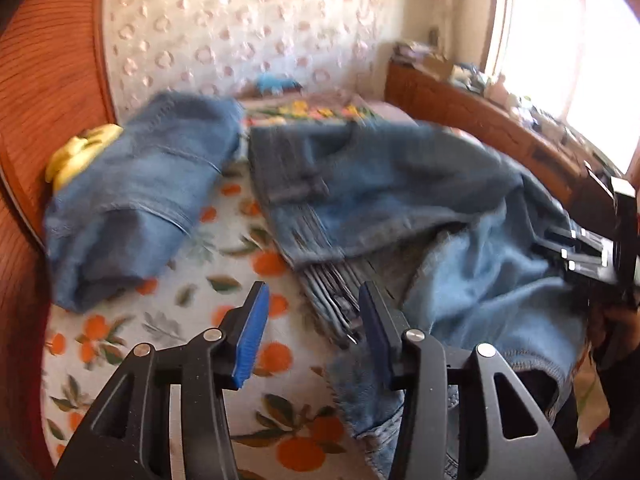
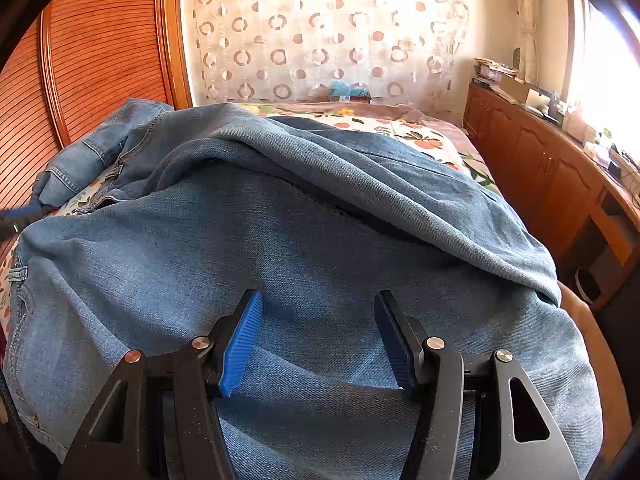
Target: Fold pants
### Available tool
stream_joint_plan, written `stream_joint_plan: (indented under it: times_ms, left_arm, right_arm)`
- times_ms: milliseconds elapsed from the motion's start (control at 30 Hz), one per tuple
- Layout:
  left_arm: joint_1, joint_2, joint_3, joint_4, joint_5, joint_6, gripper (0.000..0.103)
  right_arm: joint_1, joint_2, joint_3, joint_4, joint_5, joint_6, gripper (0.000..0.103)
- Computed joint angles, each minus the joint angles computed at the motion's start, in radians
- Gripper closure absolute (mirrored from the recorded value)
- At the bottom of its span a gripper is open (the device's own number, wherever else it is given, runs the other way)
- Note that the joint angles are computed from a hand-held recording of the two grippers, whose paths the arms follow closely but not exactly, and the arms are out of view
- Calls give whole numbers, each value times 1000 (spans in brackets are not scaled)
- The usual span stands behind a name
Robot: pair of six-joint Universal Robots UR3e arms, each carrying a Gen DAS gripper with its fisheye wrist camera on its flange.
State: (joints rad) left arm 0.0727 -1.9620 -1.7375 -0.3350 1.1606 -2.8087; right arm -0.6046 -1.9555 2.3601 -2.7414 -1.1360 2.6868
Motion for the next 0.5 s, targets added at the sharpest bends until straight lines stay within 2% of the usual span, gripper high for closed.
stream_joint_plan:
  times_ms: [200, 333, 500]
  left_arm:
    - [-5, 64, -121, 1, -60, 35, 54]
    - [-28, 85, -180, 27, -45, 58, 54]
    - [-26, 91, -207, 38, -53, 25, 54]
  right_arm:
    - [1, -3, 2, 0, 0, -1, 43]
    - [1, -5, 4, -3, 0, 3, 43]
    - [1, -7, 5, 1, 0, 3, 43]
